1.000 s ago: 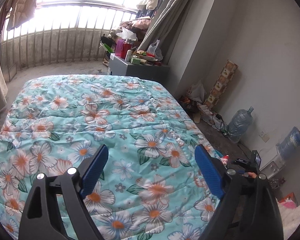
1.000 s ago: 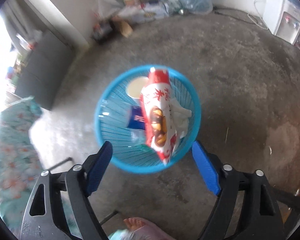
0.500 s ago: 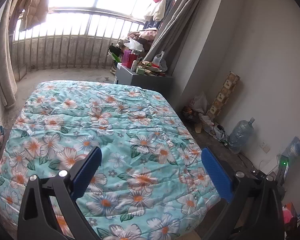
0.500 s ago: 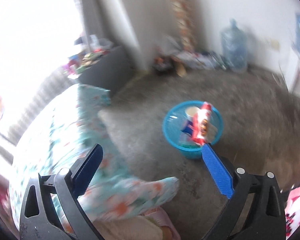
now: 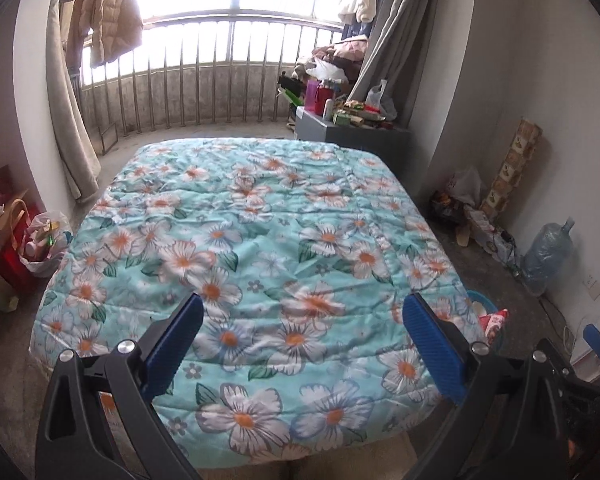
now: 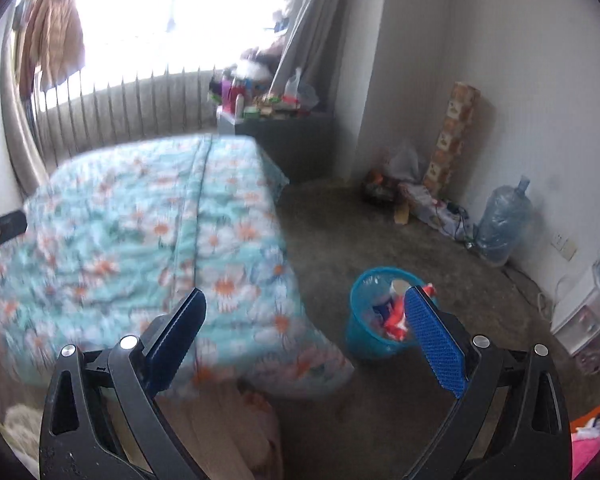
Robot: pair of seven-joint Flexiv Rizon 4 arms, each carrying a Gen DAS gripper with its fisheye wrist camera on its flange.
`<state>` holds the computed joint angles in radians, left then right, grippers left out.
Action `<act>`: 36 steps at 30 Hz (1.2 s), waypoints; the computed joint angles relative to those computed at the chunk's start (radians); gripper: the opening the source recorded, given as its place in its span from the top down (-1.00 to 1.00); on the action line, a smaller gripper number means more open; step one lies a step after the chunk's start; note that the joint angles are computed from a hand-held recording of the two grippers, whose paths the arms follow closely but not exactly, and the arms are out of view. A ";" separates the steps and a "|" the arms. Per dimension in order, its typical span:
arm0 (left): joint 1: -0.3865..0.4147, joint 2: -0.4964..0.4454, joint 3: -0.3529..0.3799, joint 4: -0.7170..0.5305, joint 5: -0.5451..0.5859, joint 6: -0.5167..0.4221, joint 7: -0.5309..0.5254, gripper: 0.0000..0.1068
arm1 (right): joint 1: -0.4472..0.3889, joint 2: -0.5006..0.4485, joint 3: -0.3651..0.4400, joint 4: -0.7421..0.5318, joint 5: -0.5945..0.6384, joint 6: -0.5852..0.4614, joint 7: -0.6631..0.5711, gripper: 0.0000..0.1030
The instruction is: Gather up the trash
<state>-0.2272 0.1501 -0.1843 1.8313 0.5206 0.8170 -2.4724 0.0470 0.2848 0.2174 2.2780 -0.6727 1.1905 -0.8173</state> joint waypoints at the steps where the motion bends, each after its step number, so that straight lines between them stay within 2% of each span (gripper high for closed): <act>1: -0.001 -0.010 -0.019 -0.011 0.015 -0.039 -0.019 -0.83 | 0.020 0.000 0.007 -0.005 0.030 -0.066 -0.021 -0.85; 5: -0.036 -0.056 -0.037 -0.043 0.024 -0.123 -0.017 -0.83 | 0.052 0.004 0.018 0.000 0.079 -0.181 -0.022 -0.85; 14: -0.119 -0.138 -0.014 -0.128 0.062 -0.233 0.001 -0.83 | 0.050 -0.002 -0.006 0.017 0.072 -0.200 -0.007 -0.85; 23: -0.167 -0.183 0.014 -0.172 0.071 -0.253 0.024 -0.83 | 0.050 -0.018 -0.017 0.018 0.091 -0.202 -0.024 -0.85; 36: -0.198 -0.197 0.027 -0.197 0.074 -0.252 0.026 -0.83 | 0.034 -0.006 -0.021 0.019 0.073 -0.191 -0.034 -0.85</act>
<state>-0.4257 -0.0474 -0.1577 1.6346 0.5943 0.5654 -2.4460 0.0809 0.2785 0.1969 2.2968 -0.5993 0.9992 -0.8512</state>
